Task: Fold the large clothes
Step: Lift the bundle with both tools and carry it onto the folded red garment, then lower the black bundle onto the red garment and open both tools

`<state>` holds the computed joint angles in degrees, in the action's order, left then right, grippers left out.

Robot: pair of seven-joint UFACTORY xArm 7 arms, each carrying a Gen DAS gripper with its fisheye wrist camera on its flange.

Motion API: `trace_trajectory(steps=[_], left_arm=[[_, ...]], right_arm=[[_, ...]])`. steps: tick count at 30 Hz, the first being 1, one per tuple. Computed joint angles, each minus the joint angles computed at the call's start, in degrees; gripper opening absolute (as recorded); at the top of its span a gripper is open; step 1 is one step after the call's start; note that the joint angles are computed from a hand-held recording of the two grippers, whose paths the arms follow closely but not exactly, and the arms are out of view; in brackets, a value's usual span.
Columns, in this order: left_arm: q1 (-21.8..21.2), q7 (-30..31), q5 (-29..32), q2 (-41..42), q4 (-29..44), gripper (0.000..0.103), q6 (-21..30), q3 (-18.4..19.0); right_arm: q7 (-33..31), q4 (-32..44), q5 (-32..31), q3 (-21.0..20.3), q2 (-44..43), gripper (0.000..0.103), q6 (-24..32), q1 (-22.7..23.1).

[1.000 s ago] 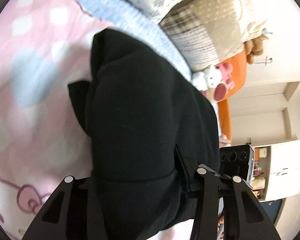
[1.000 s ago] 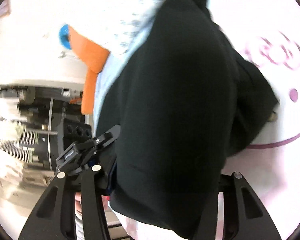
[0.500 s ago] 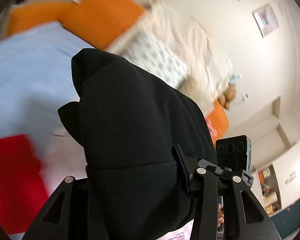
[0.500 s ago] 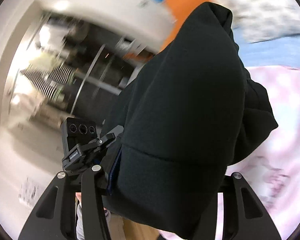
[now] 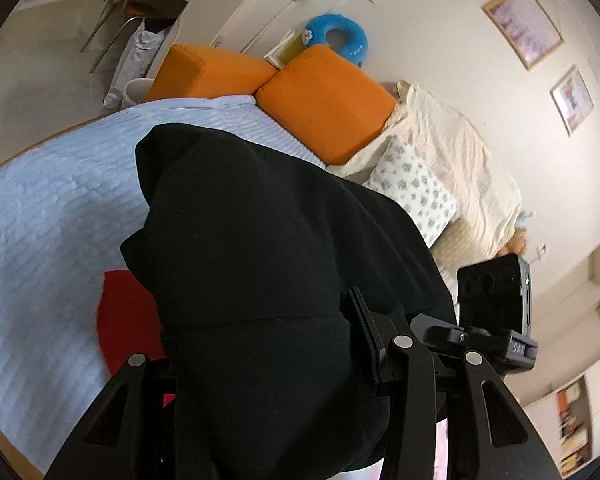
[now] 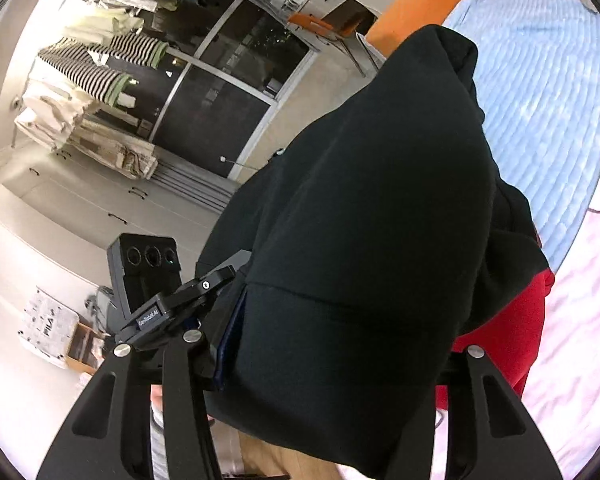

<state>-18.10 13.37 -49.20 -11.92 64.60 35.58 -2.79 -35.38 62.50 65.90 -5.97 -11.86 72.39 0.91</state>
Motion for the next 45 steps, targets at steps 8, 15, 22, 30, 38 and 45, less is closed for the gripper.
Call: trace_trajectory(steps=[8,15,22,30,38,45], left_arm=[[-0.06,13.36,-18.35,9.96,-6.94,0.049,-3.26,-2.44],[3.59,24.7,-31.29,6.13,-12.54,0.049,3.72,-1.68],[6.35,19.65,-25.96,3.11,-15.99,0.09,3.68,0.17],[5.87,9.92,-12.49,-4.21,-15.38,0.092,-1.03,0.64],[2.82,-8.27,17.63,11.55,6.04,0.092,-4.79,-4.55],[3.27,-14.57,26.48,21.32,9.08,0.093,-5.89,-5.56]], right_arm=[[-5.58,-8.25,2.57,2.39,8.45,0.052,-5.59,-0.6],[-12.34,-12.1,2.36,1.97,8.81,0.069,1.33,-4.49],[-9.69,-12.5,-5.75,0.67,4.79,0.081,-2.3,-7.08],[-8.35,-14.04,-15.67,4.04,-10.21,0.069,-24.55,-2.28],[6.8,-3.4,-26.33,10.6,0.4,0.052,-38.21,2.96],[8.0,-2.18,-23.18,7.35,10.85,0.047,-38.03,4.79]])
